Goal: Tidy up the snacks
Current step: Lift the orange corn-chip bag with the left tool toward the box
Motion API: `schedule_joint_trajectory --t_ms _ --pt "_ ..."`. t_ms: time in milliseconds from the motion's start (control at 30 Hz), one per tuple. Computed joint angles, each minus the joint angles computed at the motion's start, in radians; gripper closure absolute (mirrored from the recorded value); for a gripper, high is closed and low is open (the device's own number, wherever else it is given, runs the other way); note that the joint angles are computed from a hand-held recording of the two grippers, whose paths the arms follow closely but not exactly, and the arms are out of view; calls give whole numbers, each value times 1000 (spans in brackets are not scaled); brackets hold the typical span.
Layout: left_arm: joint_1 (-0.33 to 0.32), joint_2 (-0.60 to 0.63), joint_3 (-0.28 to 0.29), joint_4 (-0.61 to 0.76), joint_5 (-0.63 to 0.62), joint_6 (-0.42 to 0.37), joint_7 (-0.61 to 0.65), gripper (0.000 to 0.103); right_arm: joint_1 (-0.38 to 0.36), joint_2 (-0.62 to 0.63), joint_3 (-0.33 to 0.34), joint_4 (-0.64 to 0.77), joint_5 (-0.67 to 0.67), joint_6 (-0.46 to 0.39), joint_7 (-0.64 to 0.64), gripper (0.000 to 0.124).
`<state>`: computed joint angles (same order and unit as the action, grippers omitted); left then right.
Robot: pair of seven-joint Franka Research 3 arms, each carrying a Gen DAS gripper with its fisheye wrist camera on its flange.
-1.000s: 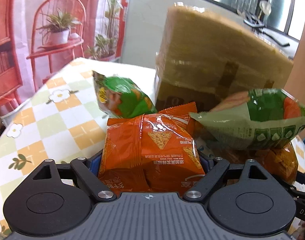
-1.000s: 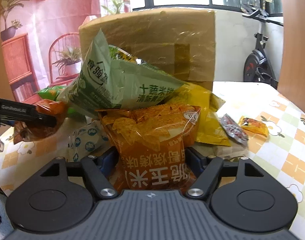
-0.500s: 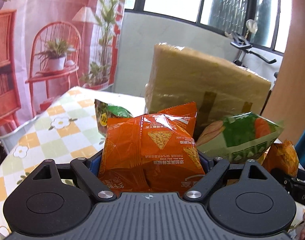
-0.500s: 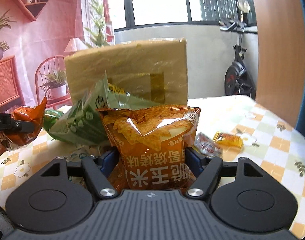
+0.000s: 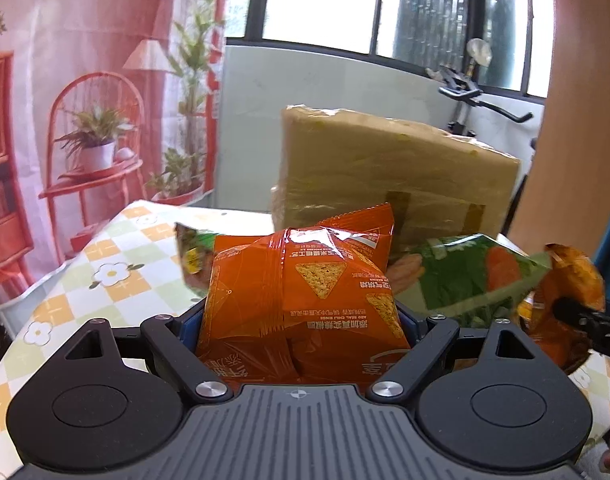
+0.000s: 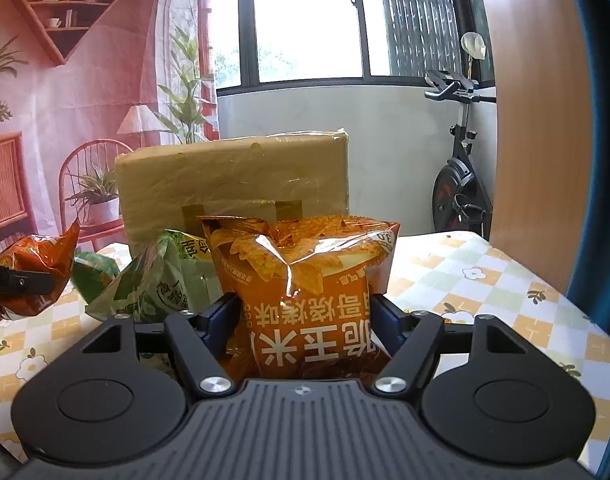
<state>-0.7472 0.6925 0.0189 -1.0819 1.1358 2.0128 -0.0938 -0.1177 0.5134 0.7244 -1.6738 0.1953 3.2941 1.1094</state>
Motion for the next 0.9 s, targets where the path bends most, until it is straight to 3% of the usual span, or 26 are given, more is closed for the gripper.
schedule_joint_trajectory --t_ms 200,433,600,767,900 --pt "-5 9 3 13 4 9 32 14 20 2 -21 14 27 -28 -8 52" --pt "-13 -36 5 -47 41 -4 -24 14 -16 1 24 3 47 -7 -34 52" --pt "-4 -37 -2 -19 56 -29 6 14 -30 7 42 15 21 7 -30 53" --pt "6 -18 13 49 80 -16 60 14 2 53 32 117 -17 -7 -33 53" --pt "9 28 42 151 92 -1 109 14 22 137 76 264 -33 -37 -81 53"
